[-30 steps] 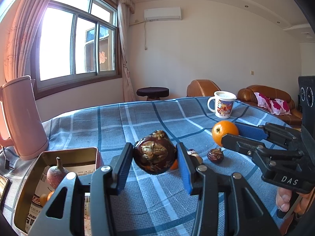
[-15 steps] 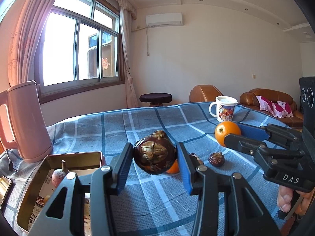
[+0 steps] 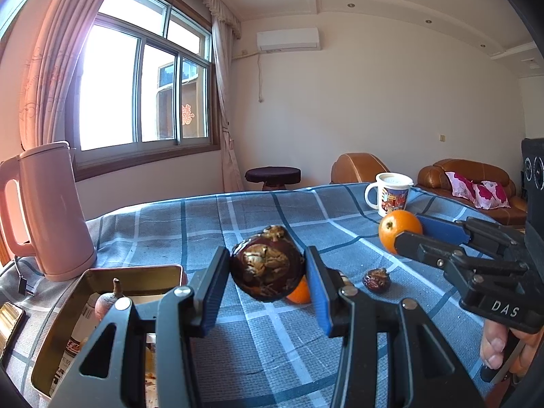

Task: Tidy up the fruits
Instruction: 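Carry the brown fruit with the left tool while the right tool carries the orange toward the tin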

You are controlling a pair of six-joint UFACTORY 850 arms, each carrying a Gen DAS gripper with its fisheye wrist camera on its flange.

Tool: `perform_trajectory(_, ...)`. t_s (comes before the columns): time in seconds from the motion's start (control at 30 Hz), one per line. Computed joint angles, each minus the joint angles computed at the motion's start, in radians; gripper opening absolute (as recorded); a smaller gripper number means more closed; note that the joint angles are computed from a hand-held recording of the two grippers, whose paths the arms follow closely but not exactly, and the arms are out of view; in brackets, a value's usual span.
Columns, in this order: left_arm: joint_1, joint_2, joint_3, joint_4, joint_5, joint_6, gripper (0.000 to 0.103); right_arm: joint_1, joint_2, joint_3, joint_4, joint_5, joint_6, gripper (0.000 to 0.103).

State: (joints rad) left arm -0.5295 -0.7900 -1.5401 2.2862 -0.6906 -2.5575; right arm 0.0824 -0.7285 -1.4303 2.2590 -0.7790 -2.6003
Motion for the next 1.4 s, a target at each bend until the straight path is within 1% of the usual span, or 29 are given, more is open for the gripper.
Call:
perform_trajectory(0.3,-0.013,0.008,0.020,-0.013,-0.053,0.020,0.047,0.000,0.017,0.034,0.043,-0.029,-0.050,0.040)
perform_trajectory(0.4,-0.015,0.011,0.024,-0.013,-0.060,0.029,0.047,0.002,0.019,0.037,0.049,-0.028,-0.057,0.040)
perform_trajectory(0.77,-0.010,0.019,0.036,-0.039,-0.060,0.043,0.047,0.009,0.015,0.027,0.033,-0.026,-0.036,0.040)
perform_trajectory(0.93,-0.006,0.026,0.050,-0.050,-0.070,0.041,0.047,0.022,0.010,0.015,0.015,-0.015,-0.029,0.040)
perform_trajectory(1.4,0.018,0.055,0.092,-0.092,-0.064,0.030,0.047,0.058,-0.011,-0.027,-0.037,0.013,-0.020,0.040)
